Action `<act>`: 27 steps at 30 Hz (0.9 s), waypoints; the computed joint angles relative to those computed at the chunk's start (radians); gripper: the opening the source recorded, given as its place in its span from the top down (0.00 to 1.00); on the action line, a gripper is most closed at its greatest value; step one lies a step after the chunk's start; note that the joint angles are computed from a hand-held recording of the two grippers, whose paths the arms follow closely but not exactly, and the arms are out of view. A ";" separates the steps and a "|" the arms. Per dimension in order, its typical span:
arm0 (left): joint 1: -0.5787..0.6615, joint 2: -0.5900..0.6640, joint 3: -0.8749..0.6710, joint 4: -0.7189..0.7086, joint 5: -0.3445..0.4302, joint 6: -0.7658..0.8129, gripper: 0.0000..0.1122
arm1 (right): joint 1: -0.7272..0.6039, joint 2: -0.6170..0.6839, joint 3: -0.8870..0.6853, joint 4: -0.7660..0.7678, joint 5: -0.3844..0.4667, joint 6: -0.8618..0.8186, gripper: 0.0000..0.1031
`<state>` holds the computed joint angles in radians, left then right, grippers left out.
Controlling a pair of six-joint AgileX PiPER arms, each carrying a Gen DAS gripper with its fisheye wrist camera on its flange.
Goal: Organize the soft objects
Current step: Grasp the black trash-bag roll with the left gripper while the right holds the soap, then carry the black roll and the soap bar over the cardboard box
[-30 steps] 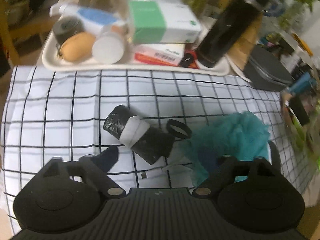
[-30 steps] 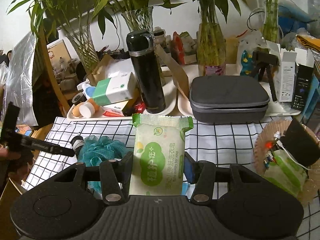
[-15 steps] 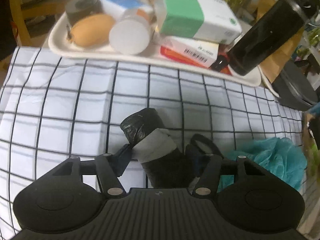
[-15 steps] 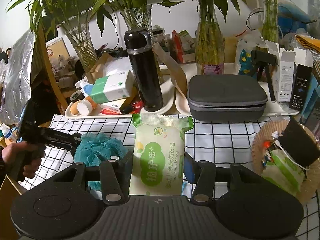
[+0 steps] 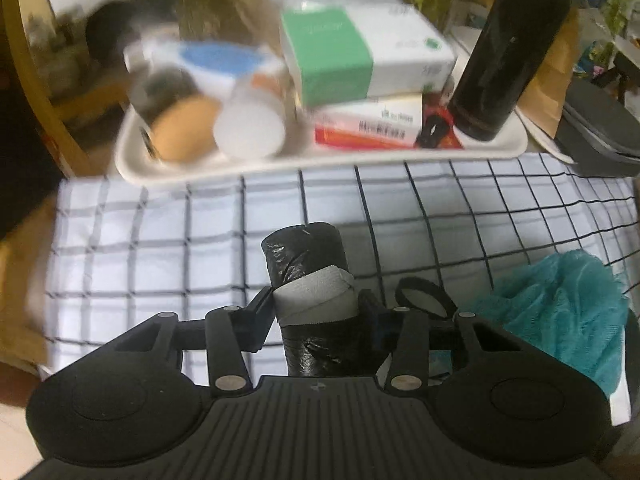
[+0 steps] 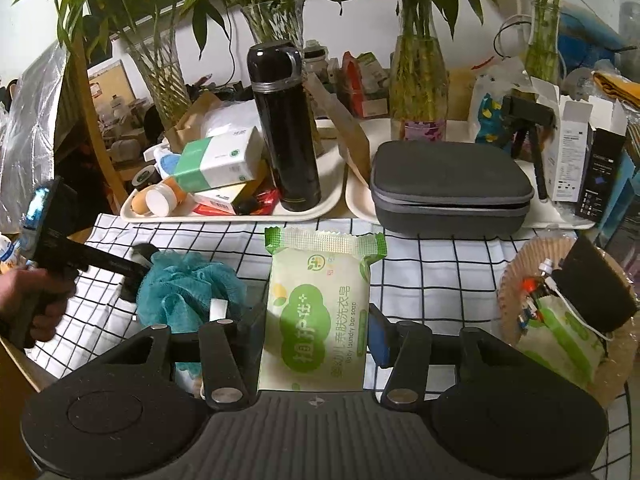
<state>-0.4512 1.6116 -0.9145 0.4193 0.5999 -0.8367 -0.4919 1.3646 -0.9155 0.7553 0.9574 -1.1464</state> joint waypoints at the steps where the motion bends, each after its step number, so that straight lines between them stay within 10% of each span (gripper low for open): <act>1: -0.022 -0.012 -0.014 0.044 0.038 -0.033 0.60 | -0.002 -0.001 0.001 0.001 0.000 -0.002 0.48; 9: -0.187 -0.029 -0.081 0.307 0.274 -0.186 0.60 | 0.016 -0.010 0.004 -0.006 -0.015 0.000 0.48; 27: -0.295 -0.272 -0.039 0.255 0.335 -0.134 0.60 | -0.121 -0.102 -0.026 0.056 0.193 -0.038 0.48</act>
